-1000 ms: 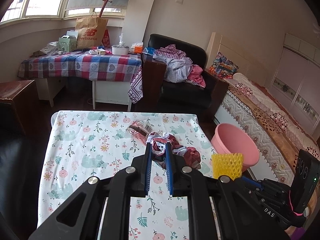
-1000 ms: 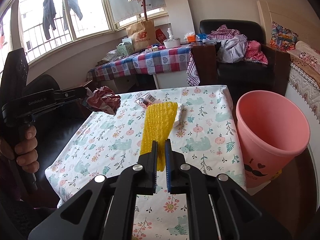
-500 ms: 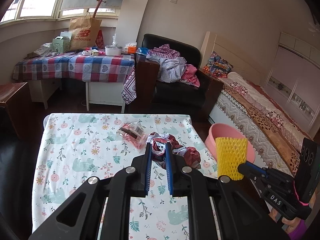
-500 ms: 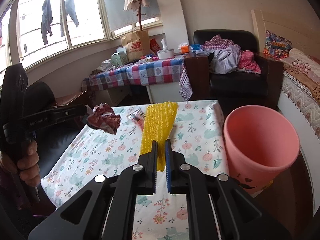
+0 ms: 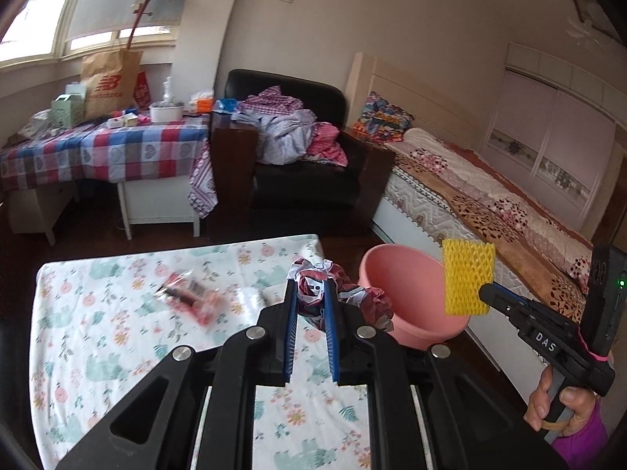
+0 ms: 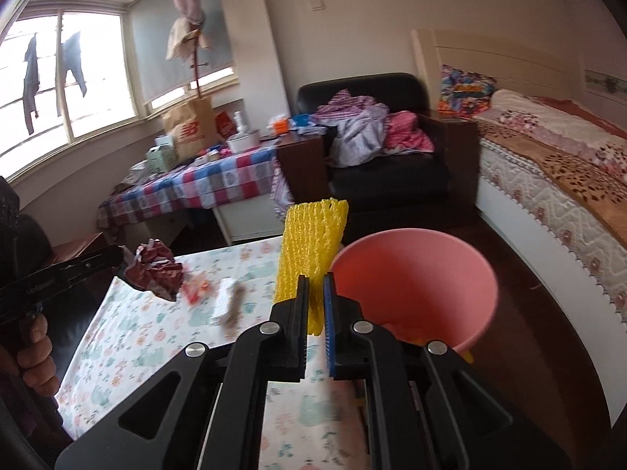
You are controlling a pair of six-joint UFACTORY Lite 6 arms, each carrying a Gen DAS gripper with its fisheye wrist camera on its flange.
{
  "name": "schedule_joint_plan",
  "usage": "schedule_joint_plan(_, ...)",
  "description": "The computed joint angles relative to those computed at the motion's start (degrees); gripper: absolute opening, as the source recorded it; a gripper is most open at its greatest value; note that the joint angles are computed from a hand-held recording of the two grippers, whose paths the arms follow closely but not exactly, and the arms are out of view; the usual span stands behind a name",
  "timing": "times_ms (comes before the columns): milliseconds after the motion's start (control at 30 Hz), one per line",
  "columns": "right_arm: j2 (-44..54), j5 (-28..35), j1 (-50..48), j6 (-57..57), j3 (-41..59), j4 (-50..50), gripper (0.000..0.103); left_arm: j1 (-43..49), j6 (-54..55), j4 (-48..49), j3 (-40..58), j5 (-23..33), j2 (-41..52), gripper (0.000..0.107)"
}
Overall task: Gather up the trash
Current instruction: 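Carry the wrapper and sponge in both grippers over the pink bucket, then open both grippers to drop the wrapper and sponge into the bucket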
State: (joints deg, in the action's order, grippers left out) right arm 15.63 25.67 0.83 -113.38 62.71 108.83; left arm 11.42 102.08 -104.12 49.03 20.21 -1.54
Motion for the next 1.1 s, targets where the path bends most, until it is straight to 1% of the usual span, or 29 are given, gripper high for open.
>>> schedule_joint_plan(133,4.99,-2.23,-2.32,1.65,5.42,-0.65,0.007,-4.99,2.07,-3.09,6.68,-1.72,6.96,0.012)
schedule_joint_plan(333,13.26,-4.51,-4.35,6.04,13.9,-3.75,0.007,-11.59,2.68,-4.11,18.5,-3.79,18.78,0.012)
schedule_joint_plan(433,16.82,-6.48,-3.9,6.79,17.42,-4.65,0.007,-14.38,-3.13,1.16,26.09,-4.74,25.8,0.012)
schedule_joint_plan(600,21.23,-7.83,-3.76,8.32,20.86,-6.62,0.007,-17.78,-11.21,9.7,34.43,-5.86,33.71,0.012)
schedule_joint_plan(633,21.78,-8.0,-3.82,8.6,21.25,-6.88,0.007,-18.39,-14.01,12.63,36.57,-5.99,35.67,0.012)
schedule_joint_plan(767,23.87,-8.73,-3.95,11.06,23.0,-9.17,0.008,-19.97,-18.2,16.96,40.52,-6.15,40.06,0.012)
schedule_joint_plan(933,25.84,-9.45,-4.16,12.56,24.29,-10.41,0.008,-21.62,-27.08,25.82,46.3,-6.07,45.63,0.012)
schedule_joint_plan(1100,27.72,-9.94,-4.4,13.57,25.61,-11.31,0.008,-22.63,-29.41,28.27,48.9,-6.13,48.87,0.012)
